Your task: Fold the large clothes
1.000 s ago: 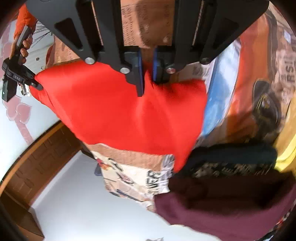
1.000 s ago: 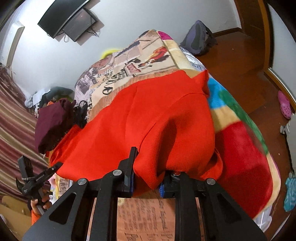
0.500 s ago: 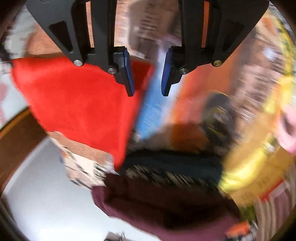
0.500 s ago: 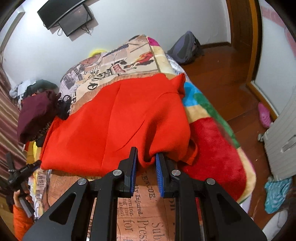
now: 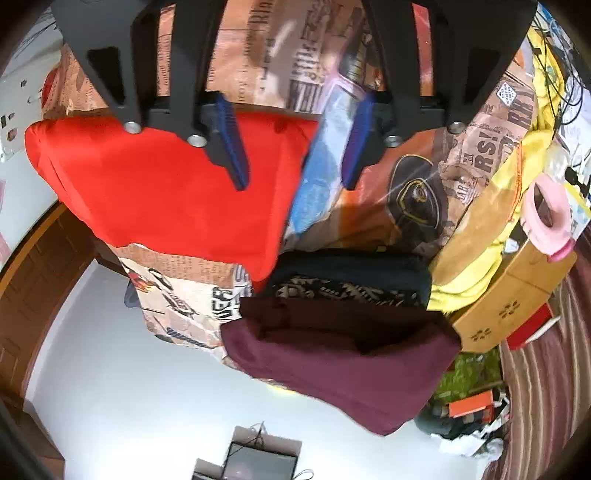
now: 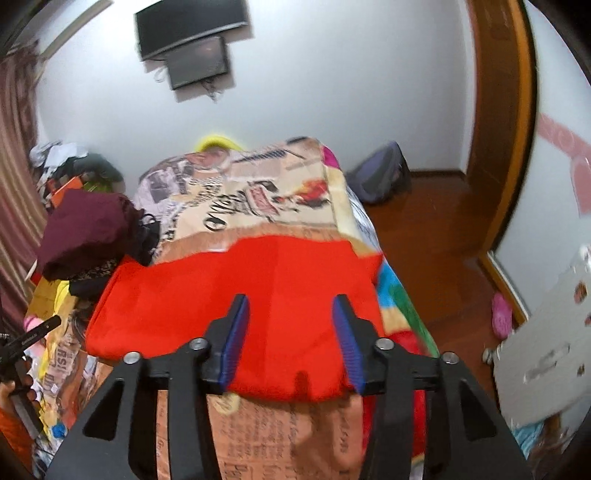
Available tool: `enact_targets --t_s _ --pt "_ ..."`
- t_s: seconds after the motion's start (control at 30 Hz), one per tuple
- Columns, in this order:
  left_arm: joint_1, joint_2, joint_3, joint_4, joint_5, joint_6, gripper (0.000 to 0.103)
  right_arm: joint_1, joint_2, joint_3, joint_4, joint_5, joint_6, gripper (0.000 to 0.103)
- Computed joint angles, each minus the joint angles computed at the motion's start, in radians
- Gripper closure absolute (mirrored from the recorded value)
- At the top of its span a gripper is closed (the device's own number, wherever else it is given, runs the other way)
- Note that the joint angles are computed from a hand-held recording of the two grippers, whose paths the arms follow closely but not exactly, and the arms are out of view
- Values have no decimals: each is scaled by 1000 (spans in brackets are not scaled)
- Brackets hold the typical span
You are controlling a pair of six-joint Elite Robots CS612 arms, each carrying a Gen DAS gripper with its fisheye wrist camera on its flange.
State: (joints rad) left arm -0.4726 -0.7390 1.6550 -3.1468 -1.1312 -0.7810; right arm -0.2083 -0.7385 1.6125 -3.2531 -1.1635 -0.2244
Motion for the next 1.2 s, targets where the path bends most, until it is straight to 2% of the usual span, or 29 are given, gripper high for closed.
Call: enact_targets --t_s 0.03,0.1,0.17,0.23,0.37,0.5,0.6,0.67,0.77,0.87,1.1,1.2 --pt "-5 0 -4 7 5 -1 38 5 1 -3 -2 0 -12 51" --pt "-9 6 -16 10 -10 -7 32 21 10 -20 1 7 -33 43" --pt "-6 16 -31 9 -59 -12 32 34 22 -38 8 20 -47 38" --pt "6 30 -48 7 -141 -26 32 47 32 -55 34 26 -73 35" --pt "43 66 -76 -7 -351 -72 32 78 54 -94 128 18 -163 36" --pt "70 99 -95 -11 -499 -133 32 103 81 -125 199 -18 -254 36" --pt "95 136 -116 -67 -638 -204 32 116 98 -142 253 -51 -294 36" --pt "106 158 -132 -113 -687 -252 32 122 109 -151 282 -78 -308 35" --pt "118 184 -164 -142 -701 -291 32 117 112 -141 255 -66 -296 34" --pt "124 208 -195 -161 -680 -320 32 113 108 -139 267 -54 -287 33" --pt "110 247 -242 -216 -501 -407 32 113 112 -149 283 -50 -276 32" --pt "113 262 -270 -221 -486 -423 32 115 113 -152 286 -51 -267 32"
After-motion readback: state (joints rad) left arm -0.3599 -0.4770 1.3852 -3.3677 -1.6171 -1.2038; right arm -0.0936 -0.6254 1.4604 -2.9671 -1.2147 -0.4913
